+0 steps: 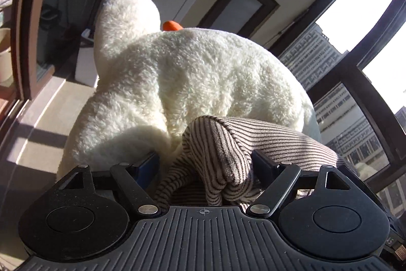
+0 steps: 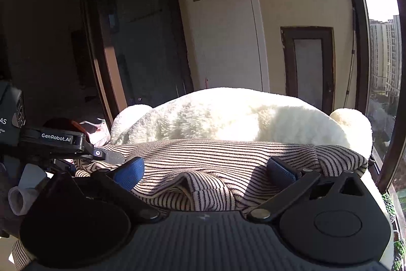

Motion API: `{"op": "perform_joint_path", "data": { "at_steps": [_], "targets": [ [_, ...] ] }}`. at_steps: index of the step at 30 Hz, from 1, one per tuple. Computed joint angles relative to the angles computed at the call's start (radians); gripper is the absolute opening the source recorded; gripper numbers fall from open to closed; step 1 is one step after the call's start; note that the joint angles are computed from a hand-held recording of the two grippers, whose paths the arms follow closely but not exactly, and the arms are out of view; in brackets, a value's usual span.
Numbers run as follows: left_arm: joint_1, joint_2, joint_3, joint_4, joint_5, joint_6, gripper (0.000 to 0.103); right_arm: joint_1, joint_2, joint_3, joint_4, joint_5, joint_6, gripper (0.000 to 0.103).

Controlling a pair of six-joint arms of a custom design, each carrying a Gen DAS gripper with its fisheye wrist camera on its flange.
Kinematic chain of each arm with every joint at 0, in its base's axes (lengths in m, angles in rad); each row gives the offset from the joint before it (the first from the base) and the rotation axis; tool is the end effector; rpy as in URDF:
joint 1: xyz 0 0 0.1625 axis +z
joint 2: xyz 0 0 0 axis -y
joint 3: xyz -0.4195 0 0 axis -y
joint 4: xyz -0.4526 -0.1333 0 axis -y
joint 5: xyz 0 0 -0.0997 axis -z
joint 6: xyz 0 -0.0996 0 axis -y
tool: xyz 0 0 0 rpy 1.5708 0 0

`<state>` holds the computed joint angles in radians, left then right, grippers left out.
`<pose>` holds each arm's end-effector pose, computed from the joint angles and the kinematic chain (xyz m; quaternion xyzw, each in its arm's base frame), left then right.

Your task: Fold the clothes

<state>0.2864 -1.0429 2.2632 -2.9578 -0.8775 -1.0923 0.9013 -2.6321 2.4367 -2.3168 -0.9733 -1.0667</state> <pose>-0.4026 -0.3239 0.0408 0.0617 0.9356 -0.3433 0.0537 0.0225 -0.2767 0.4871 0.2989 -0.8087 0.4803 0.1612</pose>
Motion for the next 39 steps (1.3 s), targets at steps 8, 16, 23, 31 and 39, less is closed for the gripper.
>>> {"op": "perform_joint_path", "data": {
  "at_steps": [8, 16, 23, 31, 39],
  "targets": [
    [-0.026, 0.010, -0.032, 0.093, 0.063, 0.038, 0.089, 0.150, 0.266, -0.109, -0.381, -0.290, 0.249, 0.084],
    [-0.043, 0.040, -0.121, 0.203, 0.105, 0.201, 0.095, -0.155, 0.363, -0.272, 0.155, 0.016, 0.363, 0.085],
    [-0.016, 0.096, -0.159, 0.193, 0.075, 0.244, 0.102, -0.210, 0.352, -0.315, 0.395, 0.098, 0.204, 0.082],
    [0.023, 0.086, -0.080, -0.055, -0.026, 0.203, 0.087, -0.219, 0.262, -0.262, 0.333, 0.120, 0.141, 0.053],
    [0.005, 0.049, -0.110, -0.164, 0.039, 0.350, 0.053, -0.162, 0.247, -0.320, 0.321, 0.231, 0.128, 0.045]
  ]
}}
